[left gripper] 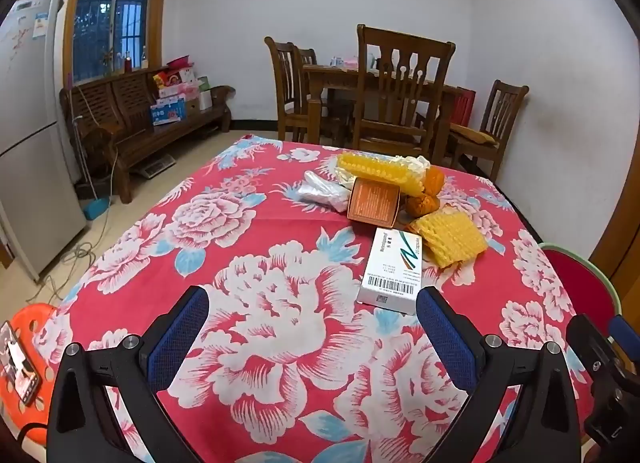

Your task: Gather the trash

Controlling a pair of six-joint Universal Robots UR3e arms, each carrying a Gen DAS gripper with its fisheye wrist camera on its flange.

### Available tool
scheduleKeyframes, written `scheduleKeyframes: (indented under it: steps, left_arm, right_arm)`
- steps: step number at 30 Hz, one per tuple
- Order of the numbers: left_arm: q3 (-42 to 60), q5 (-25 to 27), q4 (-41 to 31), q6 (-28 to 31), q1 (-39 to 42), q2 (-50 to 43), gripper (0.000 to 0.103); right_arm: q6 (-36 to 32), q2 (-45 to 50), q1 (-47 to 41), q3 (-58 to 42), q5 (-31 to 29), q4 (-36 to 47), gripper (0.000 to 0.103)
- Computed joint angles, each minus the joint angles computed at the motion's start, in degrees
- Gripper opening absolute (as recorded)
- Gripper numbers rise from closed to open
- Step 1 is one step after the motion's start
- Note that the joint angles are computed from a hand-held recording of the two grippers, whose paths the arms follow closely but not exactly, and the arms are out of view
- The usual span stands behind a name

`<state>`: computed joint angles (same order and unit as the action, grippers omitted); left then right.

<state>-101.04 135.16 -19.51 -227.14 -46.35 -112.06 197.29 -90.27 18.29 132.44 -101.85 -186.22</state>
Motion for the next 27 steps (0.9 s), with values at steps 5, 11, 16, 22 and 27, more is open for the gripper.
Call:
scheduleKeyframes:
  steps: [5,11,16,22,27]
  left_arm:
    - [-0.42,0.57,0.20,-0.35,-0.16,0.28,0.103]
    - [-0.92,-0.07,0.53,-0.30,0.11,0.26,0.103]
    - [-0.27,0.02,-0.37,-0.58,0.05,0.10,0.103]
    - [-0.26,-0.02,-0.39,-0.49,0.08,0.12,0.103]
    - [-0.37,-0.06,-0.42,-0.49,0.11,0.21,0.103]
  right_arm:
    - [0.04,0.31,0.12,-0.07,-0.13,-0.23,0.102]
    - [0.01,0.45,0.27,-0.19,-0.35,-0.14,0.102]
    - [0.04,0.39,0.26,-0.18,-0.31,-0.05,0.102]
    - [0.10,0.52,0.29,-0.29,-0.35,0.01,0.102]
    - [0.01,0.60,0.23,-0.31,-0.22,0.02,0.102]
